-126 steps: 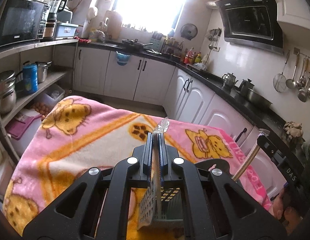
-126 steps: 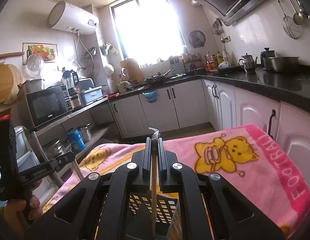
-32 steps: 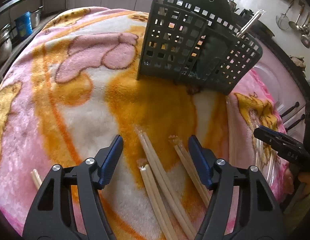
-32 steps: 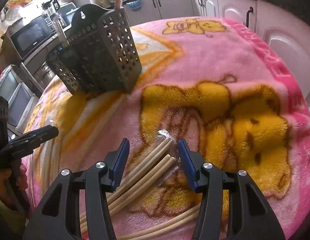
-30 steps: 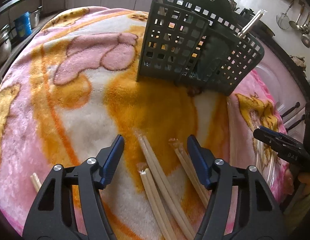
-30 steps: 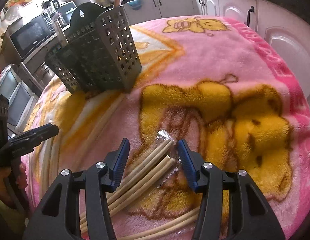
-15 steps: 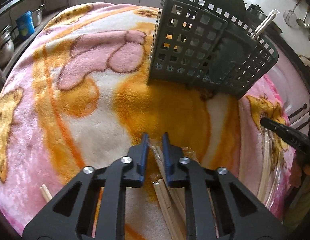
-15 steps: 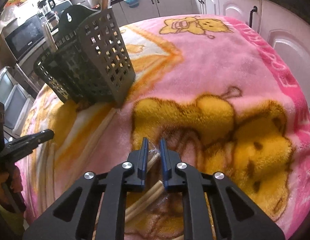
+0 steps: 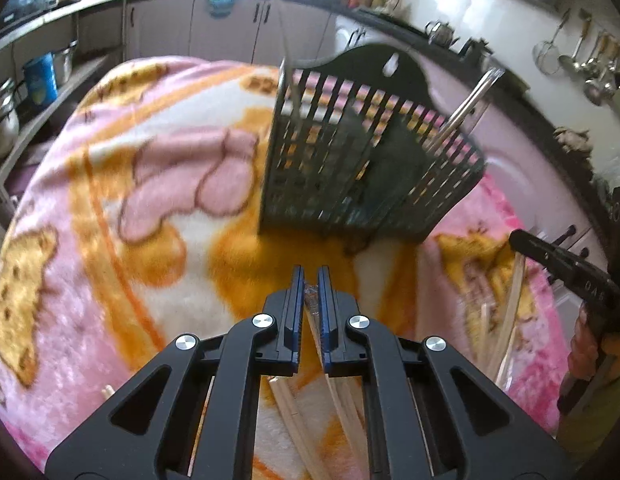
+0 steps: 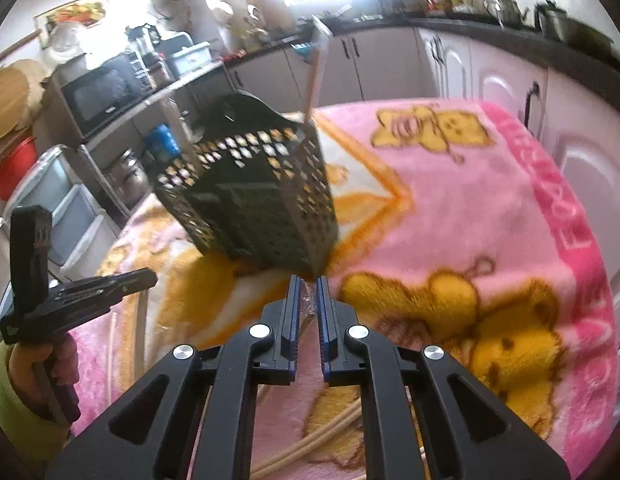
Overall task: Organize utensils
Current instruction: 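Lift both held chopsticks upright and carry them over the caddy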
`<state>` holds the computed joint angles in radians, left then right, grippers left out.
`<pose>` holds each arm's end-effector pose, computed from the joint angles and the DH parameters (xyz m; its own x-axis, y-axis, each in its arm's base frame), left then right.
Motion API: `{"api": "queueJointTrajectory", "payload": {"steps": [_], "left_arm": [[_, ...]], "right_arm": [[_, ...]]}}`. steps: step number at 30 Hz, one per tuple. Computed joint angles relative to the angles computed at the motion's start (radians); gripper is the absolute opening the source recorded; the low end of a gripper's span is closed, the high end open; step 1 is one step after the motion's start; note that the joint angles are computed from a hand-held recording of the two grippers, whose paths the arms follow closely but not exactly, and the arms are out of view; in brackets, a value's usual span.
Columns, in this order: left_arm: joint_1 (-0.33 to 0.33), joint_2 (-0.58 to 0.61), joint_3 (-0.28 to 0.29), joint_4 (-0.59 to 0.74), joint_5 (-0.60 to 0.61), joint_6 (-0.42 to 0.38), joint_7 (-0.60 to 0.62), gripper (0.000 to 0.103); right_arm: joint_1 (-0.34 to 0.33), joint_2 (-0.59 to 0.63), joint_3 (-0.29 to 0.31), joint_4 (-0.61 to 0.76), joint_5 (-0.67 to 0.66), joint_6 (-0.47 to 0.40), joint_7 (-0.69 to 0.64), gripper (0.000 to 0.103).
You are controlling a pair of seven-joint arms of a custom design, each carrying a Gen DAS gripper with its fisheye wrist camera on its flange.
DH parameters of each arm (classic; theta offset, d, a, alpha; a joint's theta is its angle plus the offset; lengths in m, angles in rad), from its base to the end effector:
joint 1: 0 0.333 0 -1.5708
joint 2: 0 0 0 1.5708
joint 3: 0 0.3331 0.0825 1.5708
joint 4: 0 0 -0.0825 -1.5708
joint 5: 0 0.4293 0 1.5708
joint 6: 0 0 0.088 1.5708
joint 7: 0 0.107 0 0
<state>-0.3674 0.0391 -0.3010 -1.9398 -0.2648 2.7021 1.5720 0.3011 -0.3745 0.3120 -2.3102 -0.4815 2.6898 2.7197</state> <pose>0.5237 -0.3988 0.5459 -0.5159 -0.8191 0.2508 -0.7284 0.2654 -0.6316 0.4128 0.3277 0.5640 -0.0382 -0.9634 -0.2652 -0.6836 0.2188 -0.6963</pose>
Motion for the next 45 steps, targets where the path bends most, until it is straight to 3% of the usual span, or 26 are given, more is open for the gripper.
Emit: {"api": "queueJointTrajectory", "payload": {"steps": [11,20,36,45], "left_arm": [[-0.014,-0.044,-0.001,0.025,-0.074,0.054,0.084,0.001],[-0.023,-0.057,0.004,0.060,-0.101,0.080,0.120,0.001],[-0.026,-0.007,-0.009,0.213,-0.089,0.101,0.166,0.001],[-0.034,0.065,-0.022,0.350,-0.001,0.101,0.128,0.001]], "right_arm": [[-0.015,-0.022,0.055,0.070,-0.102,-0.036,0.013,0.005],[-0.014,-0.032,0.067,0.108,-0.156,-0.052,0.027,0.004],[-0.049,-0.021,0.086,0.212,-0.282,-0.079,0.046,0.003],[-0.057,0.035,0.072,0.304,-0.363,-0.067,0.065,0.003]]}}
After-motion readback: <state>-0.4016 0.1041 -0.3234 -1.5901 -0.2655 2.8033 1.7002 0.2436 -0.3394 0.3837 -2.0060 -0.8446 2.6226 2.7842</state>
